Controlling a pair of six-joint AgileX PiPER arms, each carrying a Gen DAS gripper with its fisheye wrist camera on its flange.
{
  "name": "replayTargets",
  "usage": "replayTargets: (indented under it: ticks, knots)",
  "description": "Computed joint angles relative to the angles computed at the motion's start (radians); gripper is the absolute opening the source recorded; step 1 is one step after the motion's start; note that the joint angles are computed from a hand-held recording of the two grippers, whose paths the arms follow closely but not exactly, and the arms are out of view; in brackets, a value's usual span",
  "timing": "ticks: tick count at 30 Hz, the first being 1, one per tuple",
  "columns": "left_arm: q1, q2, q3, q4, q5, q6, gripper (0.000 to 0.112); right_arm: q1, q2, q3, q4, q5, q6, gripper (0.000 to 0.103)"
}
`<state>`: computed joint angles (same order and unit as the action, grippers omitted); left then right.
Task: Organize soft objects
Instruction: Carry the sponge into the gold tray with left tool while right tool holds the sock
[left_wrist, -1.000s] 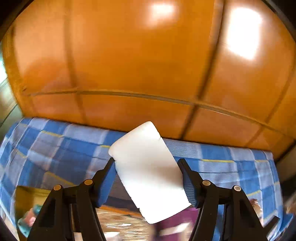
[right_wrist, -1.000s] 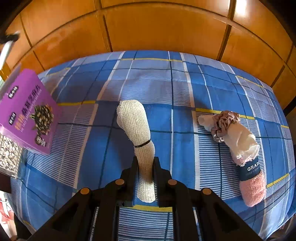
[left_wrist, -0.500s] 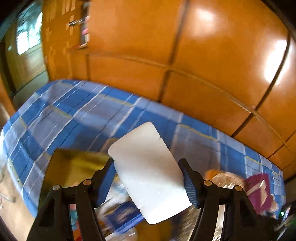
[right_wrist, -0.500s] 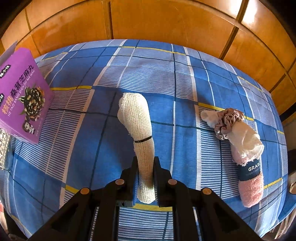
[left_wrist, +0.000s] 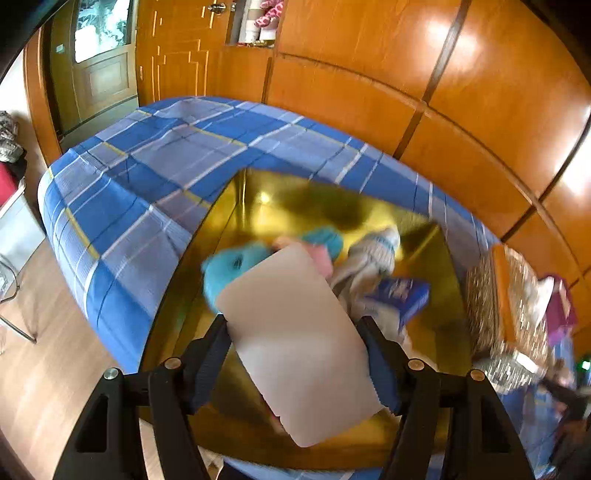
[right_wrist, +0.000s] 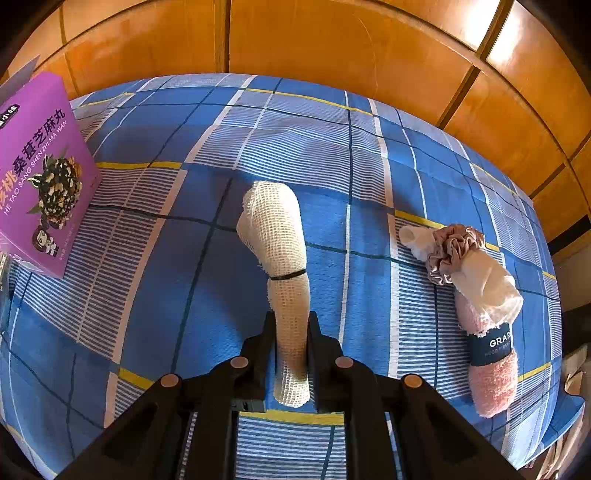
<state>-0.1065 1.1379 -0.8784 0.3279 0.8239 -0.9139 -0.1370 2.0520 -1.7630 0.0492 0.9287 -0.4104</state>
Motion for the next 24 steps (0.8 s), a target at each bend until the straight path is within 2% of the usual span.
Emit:
replayTargets:
  ticks: [4,9,12,14,19,24]
  knots:
    - [-0.089,-0.014,0.033,0.037,-0.025,-0.073,0.072,0.01,-0.01,0.021,-0.026,-0.02,0.012,0.012]
    - [-0.21,0.074,0.006,0.166,-0.026,-0.169,0.079,0.017,-0.02,0.039,-0.045,-0.035,0.024,0.012]
    - [-0.235,0.117,0.0,0.212,-0.006,-0.2,0.083,0.024,-0.031,0.058,-0.058,-0.047,0.034,0.012]
    - [-0.23,0.107,0.019,0.201,-0.021,-0.207,0.088,0.025,-0.034,0.062,-0.06,-0.049,0.037,0.012]
    - [-0.271,0.076,0.044,0.254,0.018,-0.281,0.099,0.024,-0.029,0.052,-0.062,-0.044,0.048,0.012]
    - [-0.376,0.042,0.044,0.376,0.12,-0.405,0.099,0.011,-0.019,0.022,-0.049,-0.021,0.073,0.012]
